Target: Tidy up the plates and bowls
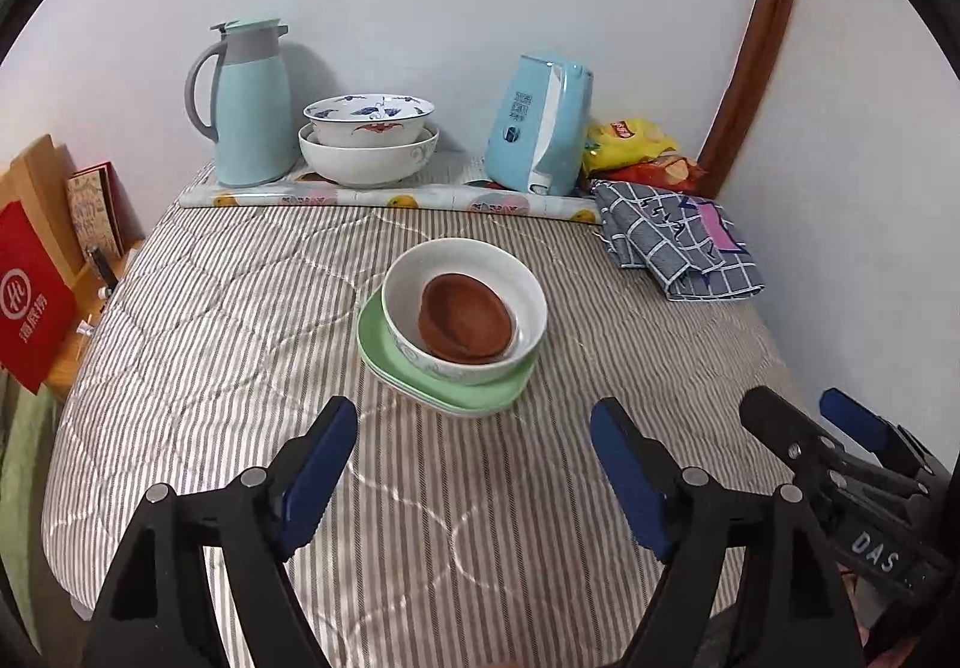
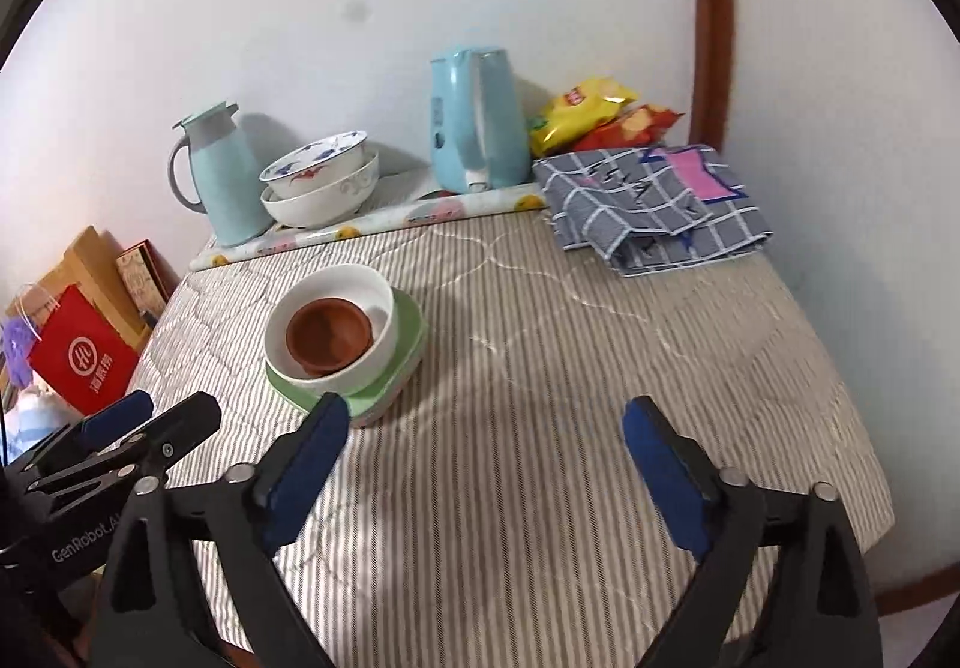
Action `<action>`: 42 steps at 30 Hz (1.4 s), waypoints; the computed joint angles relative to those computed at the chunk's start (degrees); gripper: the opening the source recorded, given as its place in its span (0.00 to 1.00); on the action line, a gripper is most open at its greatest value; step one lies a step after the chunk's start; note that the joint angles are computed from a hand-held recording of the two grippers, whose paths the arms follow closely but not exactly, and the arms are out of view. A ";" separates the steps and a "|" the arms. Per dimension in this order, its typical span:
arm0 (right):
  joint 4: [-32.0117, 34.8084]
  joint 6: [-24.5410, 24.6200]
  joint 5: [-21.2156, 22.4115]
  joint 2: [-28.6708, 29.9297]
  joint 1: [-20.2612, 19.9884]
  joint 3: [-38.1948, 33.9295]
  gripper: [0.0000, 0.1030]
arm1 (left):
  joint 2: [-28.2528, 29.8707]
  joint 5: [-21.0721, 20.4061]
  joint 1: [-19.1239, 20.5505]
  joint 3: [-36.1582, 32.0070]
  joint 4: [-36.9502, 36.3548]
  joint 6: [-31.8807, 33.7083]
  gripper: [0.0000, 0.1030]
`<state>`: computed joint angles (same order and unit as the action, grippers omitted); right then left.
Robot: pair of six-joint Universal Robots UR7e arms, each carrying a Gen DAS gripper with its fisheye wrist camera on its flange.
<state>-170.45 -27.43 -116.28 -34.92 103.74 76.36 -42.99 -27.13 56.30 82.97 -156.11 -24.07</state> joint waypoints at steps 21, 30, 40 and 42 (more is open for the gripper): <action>-7.45 -2.72 -0.30 -6.99 0.06 10.25 0.96 | -0.92 3.47 -3.83 4.25 -0.87 -2.43 0.81; -8.58 -3.41 -0.71 -7.64 0.24 11.24 0.96 | -0.75 2.51 -3.99 4.40 -0.78 -2.42 0.82; -8.73 -3.33 -1.26 -7.89 0.18 11.15 0.96 | -0.46 1.43 -3.94 3.98 -1.13 -1.90 0.82; -8.84 -3.35 -1.24 -8.02 0.08 11.27 0.96 | -0.51 1.19 -3.90 4.03 -1.34 -1.72 0.81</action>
